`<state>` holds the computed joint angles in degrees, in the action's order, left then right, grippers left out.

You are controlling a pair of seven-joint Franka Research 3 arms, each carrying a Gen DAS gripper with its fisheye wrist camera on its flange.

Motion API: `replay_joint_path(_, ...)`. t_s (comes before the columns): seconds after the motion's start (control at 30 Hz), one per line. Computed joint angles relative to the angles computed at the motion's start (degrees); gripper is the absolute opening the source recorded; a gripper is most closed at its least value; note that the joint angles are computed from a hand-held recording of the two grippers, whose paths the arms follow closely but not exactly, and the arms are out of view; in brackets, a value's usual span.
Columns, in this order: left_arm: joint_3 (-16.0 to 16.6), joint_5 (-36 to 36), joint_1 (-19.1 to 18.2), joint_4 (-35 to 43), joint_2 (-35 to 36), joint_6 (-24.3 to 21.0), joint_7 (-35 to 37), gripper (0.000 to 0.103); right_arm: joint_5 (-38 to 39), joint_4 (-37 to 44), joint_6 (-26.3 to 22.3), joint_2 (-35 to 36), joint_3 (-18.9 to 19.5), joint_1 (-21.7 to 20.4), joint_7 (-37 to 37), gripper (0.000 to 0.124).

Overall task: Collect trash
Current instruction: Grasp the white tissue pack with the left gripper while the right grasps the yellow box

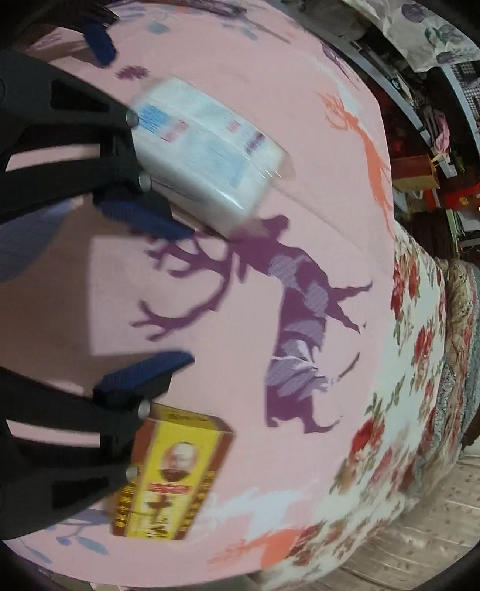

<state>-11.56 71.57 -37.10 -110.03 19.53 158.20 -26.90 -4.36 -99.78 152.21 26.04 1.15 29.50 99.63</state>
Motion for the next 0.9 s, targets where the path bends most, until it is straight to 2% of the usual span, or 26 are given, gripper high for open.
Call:
replay_joint_path(0.23,-0.1,-1.8,0.2,0.2,0.3,0.3,2.1,0.094,3.6,-19.4,11.6,-11.5,3.0,-1.7,-3.5,0.059)
replay_joint_path(0.27,-0.1,-2.1,0.2,0.3,0.4,0.2,2.4,0.094,6.0,-22.7,13.4,-13.6,4.4,-2.7,-5.4,0.059)
replay_joint_path(0.33,-0.2,-2.9,0.1,0.6,0.5,-0.3,3.5,0.094,15.5,-28.1,16.5,-17.3,8.9,-6.2,-13.1,0.059)
replay_joint_path(0.37,-0.3,-3.5,0.0,0.8,0.6,-0.6,4.3,0.094,17.8,-30.2,18.4,-18.9,9.2,-6.3,-14.6,0.059)
replay_joint_path(0.5,-0.4,-5.4,-0.5,1.6,1.2,-1.9,6.7,0.094,17.4,-33.9,26.5,-22.8,5.4,-5.8,-9.0,0.061)
replay_joint_path(0.57,-0.2,-6.0,-0.7,1.8,1.4,-2.2,7.5,0.094,14.1,-32.7,28.8,-22.2,1.7,-6.0,-1.0,0.065)
replay_joint_path(0.67,0.1,-6.1,-0.9,1.8,1.3,-2.1,7.7,0.094,16.7,-26.7,26.5,-18.2,0.4,-8.8,2.4,0.065)
replay_joint_path(0.77,0.2,-6.4,-1.1,1.8,1.4,-2.2,8.0,0.094,13.1,-19.7,21.4,-13.2,-4.0,-7.5,9.1,0.065)
replay_joint_path(0.83,0.1,-6.9,-1.1,1.9,1.4,-2.6,8.7,0.094,12.6,-15.2,17.7,-9.7,-3.9,-8.3,10.6,0.065)
replay_joint_path(0.9,0.1,-7.1,-1.2,2.0,1.4,-2.6,8.9,0.094,13.1,-12.1,14.5,-7.4,-2.0,-9.8,8.7,0.065)
